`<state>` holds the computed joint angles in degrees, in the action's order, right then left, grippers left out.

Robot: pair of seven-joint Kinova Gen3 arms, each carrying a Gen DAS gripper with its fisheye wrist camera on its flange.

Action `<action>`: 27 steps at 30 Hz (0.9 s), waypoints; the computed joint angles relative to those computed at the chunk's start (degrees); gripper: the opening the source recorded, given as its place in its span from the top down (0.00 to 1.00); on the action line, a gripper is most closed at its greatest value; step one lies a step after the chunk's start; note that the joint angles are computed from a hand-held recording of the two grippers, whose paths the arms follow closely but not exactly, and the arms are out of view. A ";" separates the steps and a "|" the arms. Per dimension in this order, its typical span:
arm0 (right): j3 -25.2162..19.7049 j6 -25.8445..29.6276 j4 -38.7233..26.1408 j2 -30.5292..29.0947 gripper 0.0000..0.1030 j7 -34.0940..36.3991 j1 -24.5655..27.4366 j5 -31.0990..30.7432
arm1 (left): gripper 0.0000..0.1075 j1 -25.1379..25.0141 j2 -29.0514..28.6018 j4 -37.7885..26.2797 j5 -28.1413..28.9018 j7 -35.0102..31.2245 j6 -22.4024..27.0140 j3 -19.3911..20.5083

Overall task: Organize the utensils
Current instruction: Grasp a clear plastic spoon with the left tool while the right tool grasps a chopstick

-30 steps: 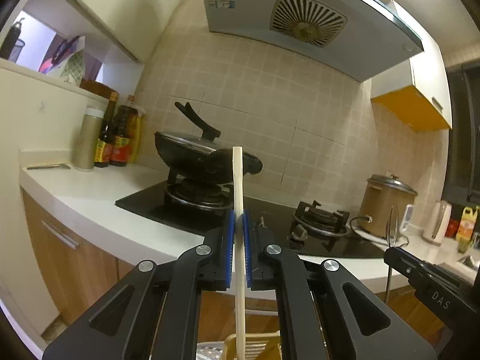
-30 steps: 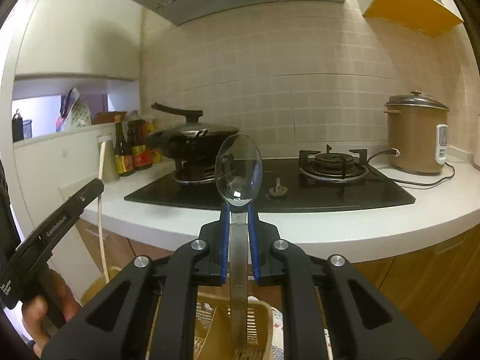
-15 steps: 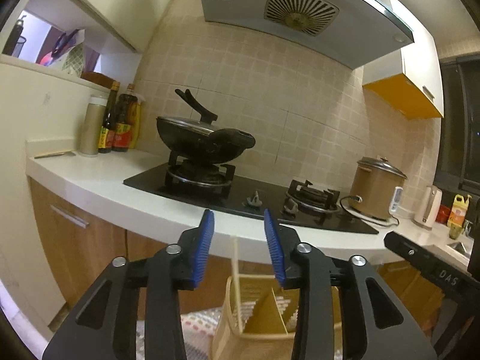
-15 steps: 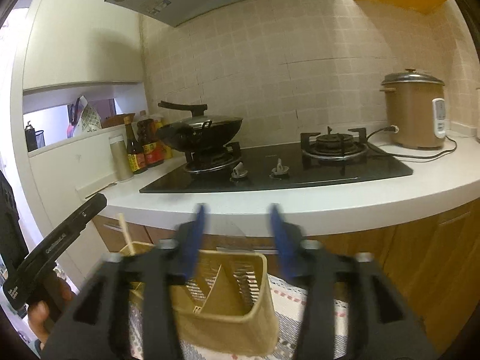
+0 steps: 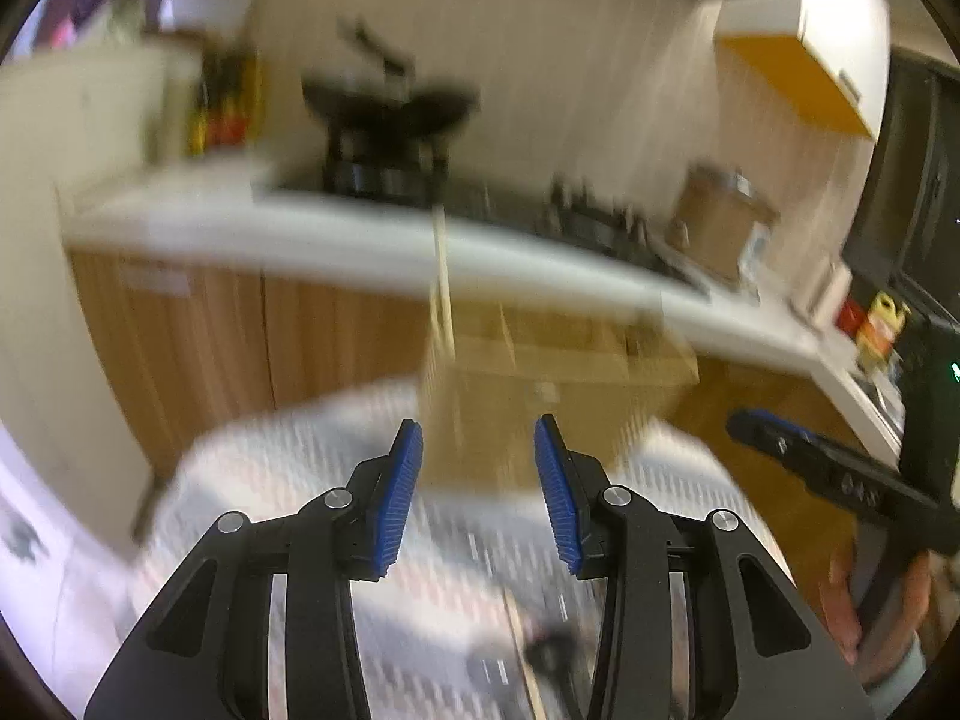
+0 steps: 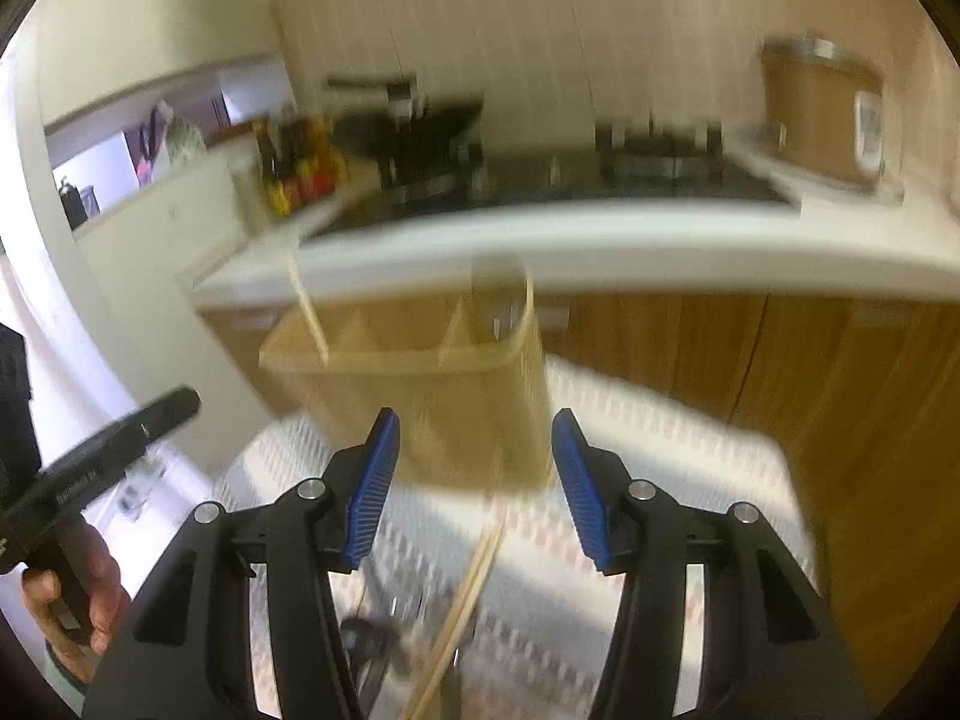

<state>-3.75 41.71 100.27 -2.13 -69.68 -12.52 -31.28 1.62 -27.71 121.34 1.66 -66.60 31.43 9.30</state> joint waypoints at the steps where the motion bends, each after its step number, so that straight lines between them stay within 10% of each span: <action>1: 0.29 2.33 -0.64 0.80 0.60 -0.60 0.06 0.15 | 0.65 2.65 0.96 -0.05 2.20 -1.87 2.33 -2.52; 5: -0.20 10.46 -3.25 4.68 0.64 -2.67 0.95 1.60 | 0.66 9.25 5.24 0.30 8.94 -8.40 10.14 -10.00; 13: -1.74 15.28 -3.54 9.03 0.75 -4.68 1.96 2.80 | 0.73 7.88 9.92 4.32 16.27 -17.24 13.41 -10.67; 27: -3.26 17.73 -8.39 15.03 0.81 -8.89 1.51 4.54 | 0.73 4.57 11.58 1.11 -3.78 6.66 15.31 10.51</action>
